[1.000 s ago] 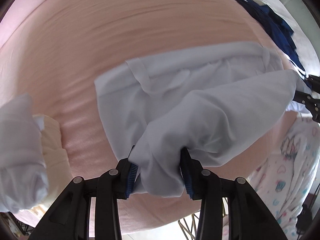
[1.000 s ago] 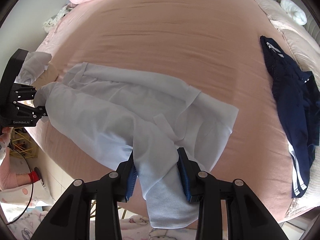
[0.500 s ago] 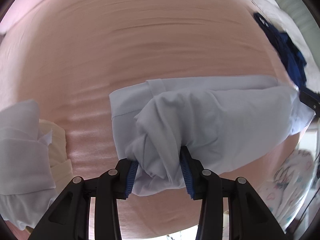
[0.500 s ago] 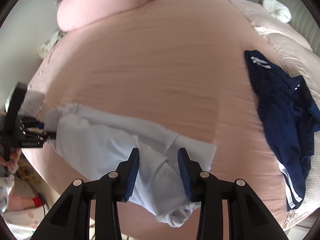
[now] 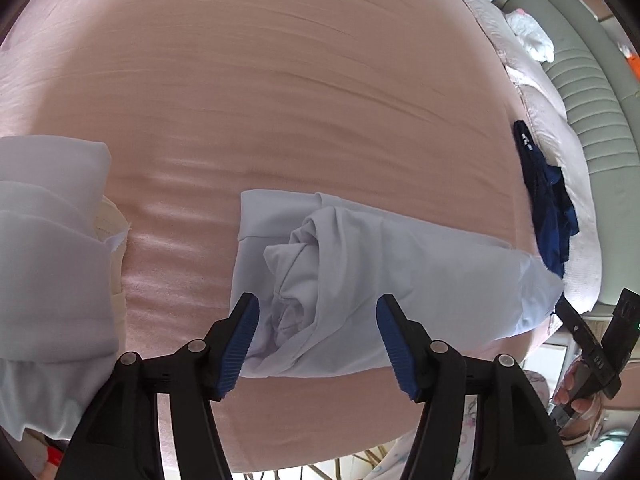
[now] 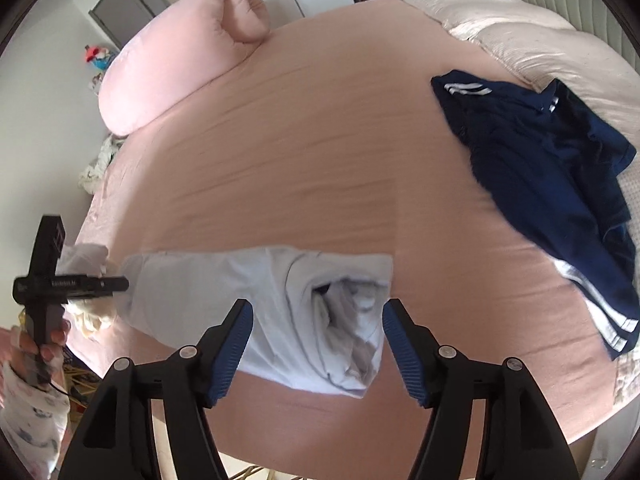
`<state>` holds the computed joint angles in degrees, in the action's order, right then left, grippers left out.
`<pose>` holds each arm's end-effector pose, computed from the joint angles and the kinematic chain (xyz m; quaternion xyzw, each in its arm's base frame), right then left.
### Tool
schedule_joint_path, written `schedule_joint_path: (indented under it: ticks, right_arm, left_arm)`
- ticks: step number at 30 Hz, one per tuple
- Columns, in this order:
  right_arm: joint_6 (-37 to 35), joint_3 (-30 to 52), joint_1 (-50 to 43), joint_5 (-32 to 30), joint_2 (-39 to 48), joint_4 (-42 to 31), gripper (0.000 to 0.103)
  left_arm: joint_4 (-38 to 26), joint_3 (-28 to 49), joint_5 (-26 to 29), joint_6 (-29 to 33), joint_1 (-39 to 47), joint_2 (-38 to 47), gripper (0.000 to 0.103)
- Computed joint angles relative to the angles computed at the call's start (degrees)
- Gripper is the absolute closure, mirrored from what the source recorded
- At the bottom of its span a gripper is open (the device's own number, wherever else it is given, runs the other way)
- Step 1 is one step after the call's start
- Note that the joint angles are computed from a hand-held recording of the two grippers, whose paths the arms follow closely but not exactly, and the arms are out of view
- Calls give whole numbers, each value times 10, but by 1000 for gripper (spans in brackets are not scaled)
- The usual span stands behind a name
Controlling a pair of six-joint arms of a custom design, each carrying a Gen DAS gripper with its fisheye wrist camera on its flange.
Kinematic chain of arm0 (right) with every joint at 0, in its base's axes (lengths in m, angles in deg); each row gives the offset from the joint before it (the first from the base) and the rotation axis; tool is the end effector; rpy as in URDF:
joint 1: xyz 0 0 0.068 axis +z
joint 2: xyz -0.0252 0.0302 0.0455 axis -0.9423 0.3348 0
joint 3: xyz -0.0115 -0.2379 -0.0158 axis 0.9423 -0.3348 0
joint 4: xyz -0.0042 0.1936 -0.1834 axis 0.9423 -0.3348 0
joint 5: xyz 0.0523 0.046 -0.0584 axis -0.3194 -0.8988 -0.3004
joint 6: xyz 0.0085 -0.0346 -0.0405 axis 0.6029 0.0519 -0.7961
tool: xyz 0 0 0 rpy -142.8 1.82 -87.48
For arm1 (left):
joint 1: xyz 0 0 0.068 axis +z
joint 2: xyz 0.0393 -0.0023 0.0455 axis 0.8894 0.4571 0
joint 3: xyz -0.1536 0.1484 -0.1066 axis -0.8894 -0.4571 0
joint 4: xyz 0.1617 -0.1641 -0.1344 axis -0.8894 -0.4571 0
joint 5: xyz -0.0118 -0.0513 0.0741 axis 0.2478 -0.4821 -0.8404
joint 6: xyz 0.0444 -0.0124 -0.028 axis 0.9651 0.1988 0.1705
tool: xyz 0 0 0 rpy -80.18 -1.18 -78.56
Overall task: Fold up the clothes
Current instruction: 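Lower the folded end onto the shirt and open both grippers, then pull both open grippers back from the folded shirt strip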
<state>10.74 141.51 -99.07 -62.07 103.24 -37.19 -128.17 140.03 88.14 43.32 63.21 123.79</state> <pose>0.3119 -0.1509 0.2075 0.0654 0.9548 0.1666 0.2373 0.3130 -0.0078 0.1671 -0.1306 0.9766 -0.1543 0.0732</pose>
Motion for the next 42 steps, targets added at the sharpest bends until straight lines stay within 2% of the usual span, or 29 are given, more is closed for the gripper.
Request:
schedule_joint_path:
  ticks: [6,7,9,14,16,19,21,25,30,33,34,37,42]
  right_arm:
    - [23,-84,38,60,-30,74,38]
    - [28,-93,44,71,-32,84,48]
    - [47,-103,49,83,-32,101,53]
    - [93,-96,33,75,-16,112,56]
    - [116,-79,24,62,15,112,56]
    - [132,-81,21,57,43,132,56]
    - [143,-96,21,58,41,152,55]
    - [153,-109,18,55,21,150,55]
    - [164,-117,7,35,-20,121,51]
    - [170,-129,-6,12,-57,102,47]
    - [175,-134,-12,2,-71,97,46]
    - [188,-156,-33,-26,-119,83,40]
    - [204,-181,-39,-45,-170,60,39]
  left_arm:
    - [20,-18,-67,3,-19,6,44]
    - [33,-30,-81,-6,-21,0,44]
    - [74,-69,-103,-40,-24,-21,44]
    - [147,-128,-84,-81,14,-27,42]
    - [161,-138,-87,-86,22,-18,30]
    - [174,-147,-137,-93,8,-15,14]
    - [185,-156,-167,-95,-14,-16,12]
    - [166,-151,-186,-64,-15,-26,12]
    - [117,-137,-106,-67,31,-56,13]
    - [98,-142,-109,-50,28,-99,13]
    - [91,-142,-116,-42,25,-113,13]
    - [71,-147,-185,-5,-8,-158,13]
    - [61,-184,-284,50,-72,-229,13]
